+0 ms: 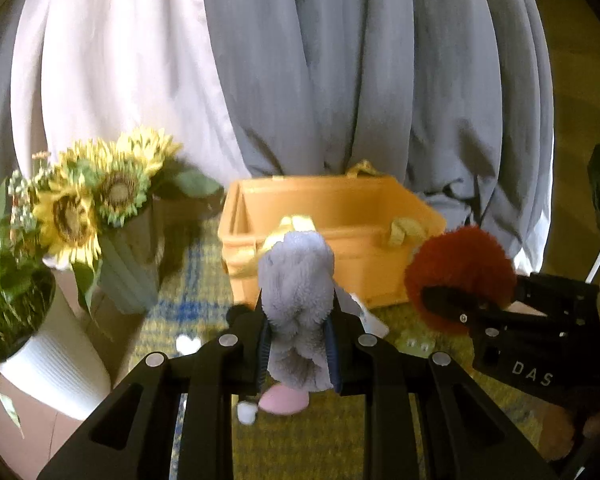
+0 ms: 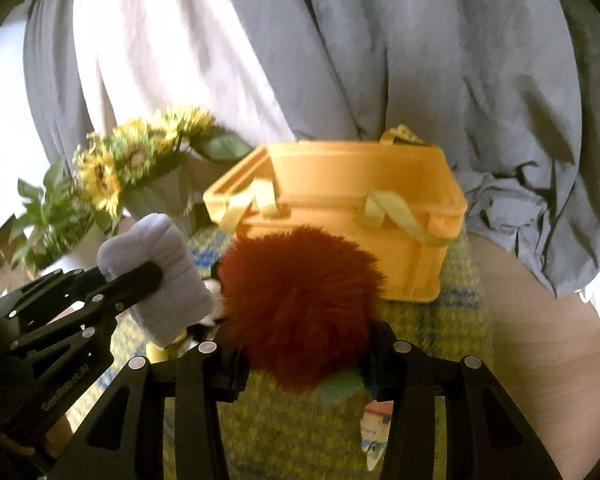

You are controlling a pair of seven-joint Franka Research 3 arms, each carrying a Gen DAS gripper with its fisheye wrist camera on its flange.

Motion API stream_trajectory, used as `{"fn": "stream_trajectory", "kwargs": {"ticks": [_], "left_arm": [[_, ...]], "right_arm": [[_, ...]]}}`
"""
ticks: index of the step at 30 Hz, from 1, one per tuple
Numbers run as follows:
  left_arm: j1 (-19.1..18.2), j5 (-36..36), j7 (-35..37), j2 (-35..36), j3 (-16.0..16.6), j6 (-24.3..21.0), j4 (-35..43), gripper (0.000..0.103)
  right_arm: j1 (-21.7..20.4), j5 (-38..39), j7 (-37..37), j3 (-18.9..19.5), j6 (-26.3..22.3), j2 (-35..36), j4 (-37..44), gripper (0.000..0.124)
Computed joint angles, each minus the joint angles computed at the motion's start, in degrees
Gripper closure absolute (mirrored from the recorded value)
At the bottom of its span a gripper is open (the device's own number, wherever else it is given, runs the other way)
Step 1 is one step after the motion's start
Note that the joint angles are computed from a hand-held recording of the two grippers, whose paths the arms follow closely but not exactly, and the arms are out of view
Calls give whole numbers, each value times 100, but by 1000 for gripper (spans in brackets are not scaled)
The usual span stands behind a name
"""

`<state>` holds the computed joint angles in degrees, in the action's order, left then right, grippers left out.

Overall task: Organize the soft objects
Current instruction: 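Carry the scrunchie and pompom up over the orange crate with both tools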

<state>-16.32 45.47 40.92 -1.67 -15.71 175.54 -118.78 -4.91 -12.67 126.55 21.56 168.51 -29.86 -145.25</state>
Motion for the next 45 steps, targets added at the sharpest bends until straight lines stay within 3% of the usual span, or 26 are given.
{"fn": "stream_trajectory", "kwargs": {"ticks": [6,17,19,27,32,40,45], "left_arm": [[-2,833,-689,154,32,1,451,79],[-227,1448,-1141,570,286,102,1257,79],[-274,1345,-999,674,311,60,1437,79],[-382,-167,489,1178,276,-142,2074,79],[-563,-582,1039,1574,398,-397,2623,79],[-780,-1281,1958,2348,432,-1210,3716,79],[-884,-1615,2452,2865,424,-1785,4457,79]], "right_arm": [[-283,-78,122,78,83,-29,189,79],[-630,-265,213,76,220,238,653,79],[-719,-323,239,107,263,316,759,79],[-845,-615,361,52,176,787,1328,79],[-555,-831,331,-285,-163,1245,1840,79],[363,-508,-293,-1232,-697,1945,2564,79],[695,-385,-410,-1618,-1009,2317,2947,79]]}}
